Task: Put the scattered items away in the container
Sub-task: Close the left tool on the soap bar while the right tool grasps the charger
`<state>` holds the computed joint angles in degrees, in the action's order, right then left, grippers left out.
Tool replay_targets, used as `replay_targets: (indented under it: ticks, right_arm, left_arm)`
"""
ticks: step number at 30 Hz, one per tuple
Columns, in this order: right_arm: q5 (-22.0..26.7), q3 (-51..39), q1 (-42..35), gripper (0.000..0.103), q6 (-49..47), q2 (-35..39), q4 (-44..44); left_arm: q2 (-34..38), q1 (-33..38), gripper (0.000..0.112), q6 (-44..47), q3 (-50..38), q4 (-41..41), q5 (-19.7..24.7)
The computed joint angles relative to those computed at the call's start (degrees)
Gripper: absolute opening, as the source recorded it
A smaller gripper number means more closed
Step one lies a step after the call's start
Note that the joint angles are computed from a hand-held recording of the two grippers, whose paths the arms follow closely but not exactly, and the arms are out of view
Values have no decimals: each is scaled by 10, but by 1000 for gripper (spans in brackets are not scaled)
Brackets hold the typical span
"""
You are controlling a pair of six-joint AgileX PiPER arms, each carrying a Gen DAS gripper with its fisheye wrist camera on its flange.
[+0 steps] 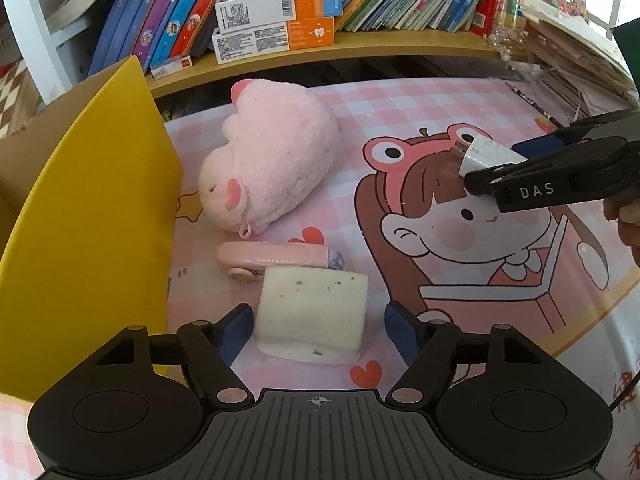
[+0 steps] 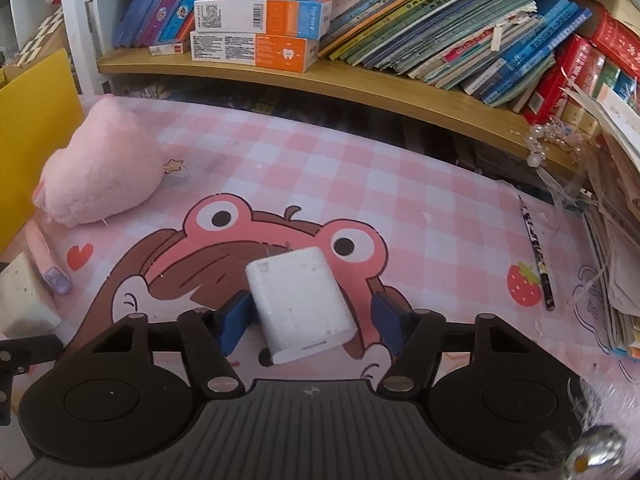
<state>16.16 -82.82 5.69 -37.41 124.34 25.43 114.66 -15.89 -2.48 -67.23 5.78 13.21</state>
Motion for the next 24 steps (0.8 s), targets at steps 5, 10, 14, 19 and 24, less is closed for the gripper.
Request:
replay_targets:
  ticks: [5,10,14,19,24]
  right_arm:
    - [4,0,3,49,-2,-2,-1]
    - [10,11,4,47,11,-13,-11]
    - [7,46,1,44,-12,-39,19]
    - [2,107,-3,44,-43,-83,63]
    - [-6,172,-2,44,-51,-132,85]
  left_arm:
    - [0,7,62,64,-3,-65,6]
    - [-6,15,51,94,0,-89,11]
    - [-16,18,46,94,9,-89,8]
    - [-42,20,44,164,33,-152,-9]
    - [-71,19,43,249,58,-225,-20]
